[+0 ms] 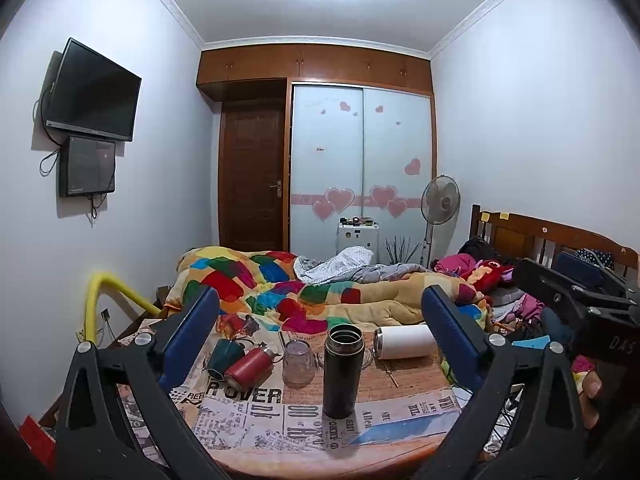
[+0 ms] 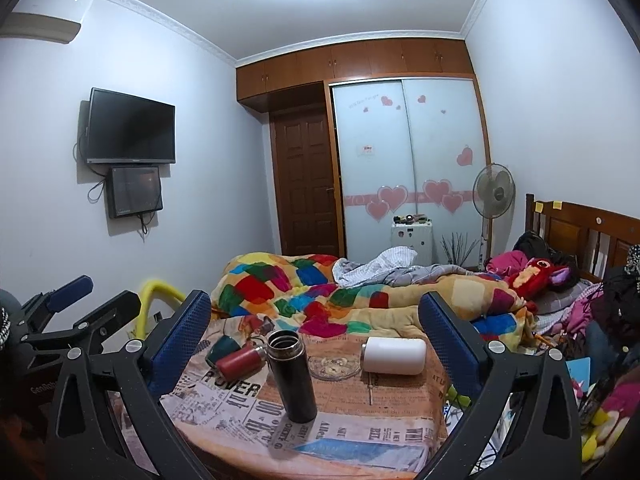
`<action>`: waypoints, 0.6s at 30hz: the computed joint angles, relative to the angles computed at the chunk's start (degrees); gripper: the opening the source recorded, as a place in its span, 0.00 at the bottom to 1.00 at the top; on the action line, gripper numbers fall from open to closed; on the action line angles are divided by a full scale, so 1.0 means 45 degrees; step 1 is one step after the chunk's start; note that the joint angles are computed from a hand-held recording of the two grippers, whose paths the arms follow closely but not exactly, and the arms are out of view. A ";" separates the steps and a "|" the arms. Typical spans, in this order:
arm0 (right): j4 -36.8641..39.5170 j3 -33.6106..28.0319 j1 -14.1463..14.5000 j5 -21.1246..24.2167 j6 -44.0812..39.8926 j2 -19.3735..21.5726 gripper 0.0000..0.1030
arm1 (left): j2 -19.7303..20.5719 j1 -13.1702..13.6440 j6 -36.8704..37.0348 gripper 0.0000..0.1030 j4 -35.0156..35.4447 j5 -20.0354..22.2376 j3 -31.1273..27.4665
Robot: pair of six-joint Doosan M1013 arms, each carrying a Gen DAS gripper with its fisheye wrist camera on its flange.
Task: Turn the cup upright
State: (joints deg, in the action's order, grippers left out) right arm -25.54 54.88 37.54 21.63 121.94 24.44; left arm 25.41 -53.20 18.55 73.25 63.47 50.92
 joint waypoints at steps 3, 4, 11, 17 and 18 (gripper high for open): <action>0.0124 0.0051 -0.0002 -0.0011 -0.0171 -0.0032 1.00 | 0.0032 -0.0001 0.0100 0.99 0.0012 -0.0007 -0.0038; 0.0066 0.0082 0.0016 -0.0021 -0.0135 -0.0040 1.00 | 0.0040 -0.0002 0.0115 0.99 0.0019 -0.0014 -0.0043; 0.0015 0.0096 0.0040 0.0014 -0.0214 -0.0051 1.00 | 0.0089 -0.0014 0.0165 0.99 -0.0016 0.0036 -0.0123; 0.0270 0.0052 0.0027 0.0037 -0.0482 -0.0039 1.00 | 0.0071 -0.0012 0.0132 0.99 -0.0010 0.0037 -0.0094; 0.0264 0.0060 0.0027 0.0034 -0.0476 -0.0047 1.00 | 0.0071 -0.0012 0.0132 0.99 -0.0010 0.0037 -0.0094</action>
